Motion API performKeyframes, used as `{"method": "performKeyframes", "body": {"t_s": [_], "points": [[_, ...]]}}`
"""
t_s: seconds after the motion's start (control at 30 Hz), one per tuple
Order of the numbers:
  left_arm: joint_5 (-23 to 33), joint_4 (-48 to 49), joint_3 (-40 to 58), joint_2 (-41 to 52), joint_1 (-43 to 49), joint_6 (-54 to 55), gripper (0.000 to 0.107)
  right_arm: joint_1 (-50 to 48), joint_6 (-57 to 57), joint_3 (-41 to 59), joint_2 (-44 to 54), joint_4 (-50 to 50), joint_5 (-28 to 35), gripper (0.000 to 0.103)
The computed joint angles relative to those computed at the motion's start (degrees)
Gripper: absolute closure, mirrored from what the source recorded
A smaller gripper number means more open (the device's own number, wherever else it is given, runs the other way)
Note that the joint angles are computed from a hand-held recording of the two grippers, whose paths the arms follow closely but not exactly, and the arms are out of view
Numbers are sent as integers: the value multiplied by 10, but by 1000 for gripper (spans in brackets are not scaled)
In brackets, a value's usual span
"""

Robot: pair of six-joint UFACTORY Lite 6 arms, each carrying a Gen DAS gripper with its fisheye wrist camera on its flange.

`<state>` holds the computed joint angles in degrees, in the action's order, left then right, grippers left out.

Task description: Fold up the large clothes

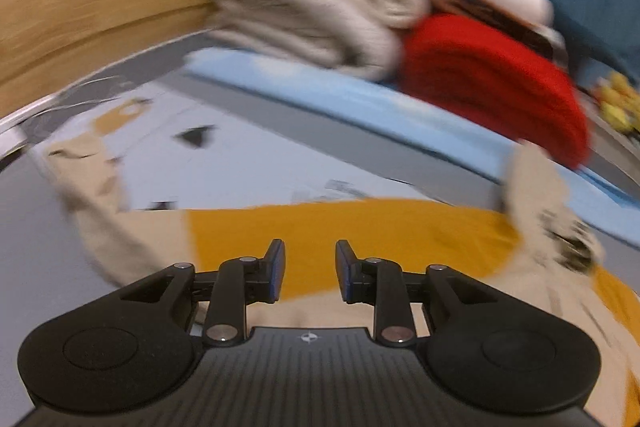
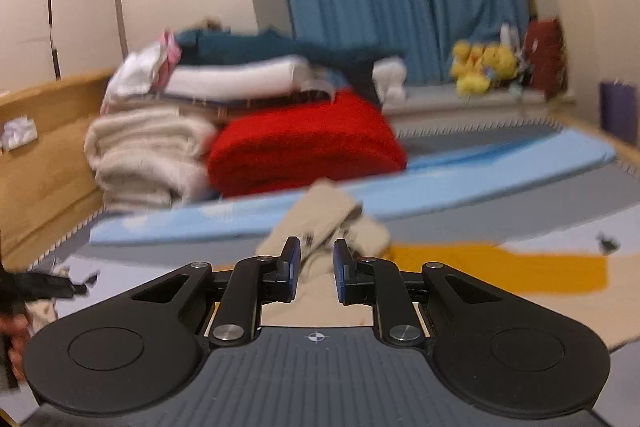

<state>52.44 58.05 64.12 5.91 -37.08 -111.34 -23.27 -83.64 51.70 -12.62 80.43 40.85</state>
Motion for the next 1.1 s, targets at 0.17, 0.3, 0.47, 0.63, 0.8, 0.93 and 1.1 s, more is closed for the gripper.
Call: {"method": "performKeyframes", "body": {"t_s": [0.17, 0.3, 0.47, 0.63, 0.8, 0.93, 1.1], "points": [[-33, 10, -104, -85, 114, -11, 51, 38, -64, -10, 27, 69, 8, 83], [-79, 7, -170, -142, 238, 6, 43, 69, -162, -52, 30, 110, -28, 83], [-176, -22, -215, -192, 400, 63, 42, 89, -196, -58, 66, 117, -52, 85], [-263, -74, -217, -167, 482, 115, 42, 104, -200, -51, 85, 112, -66, 92], [-264, -47, -210, -131, 469, 71, 52, 112, -204, -51, 98, 106, -71, 95], [-249, -48, -206, -113, 460, 77, 99, 113, -178, -46, 107, 82, -78, 97], [-146, 25, -180, -116, 379, 15, 106, 111, -121, -29, 124, 28, -90, 102]]}}
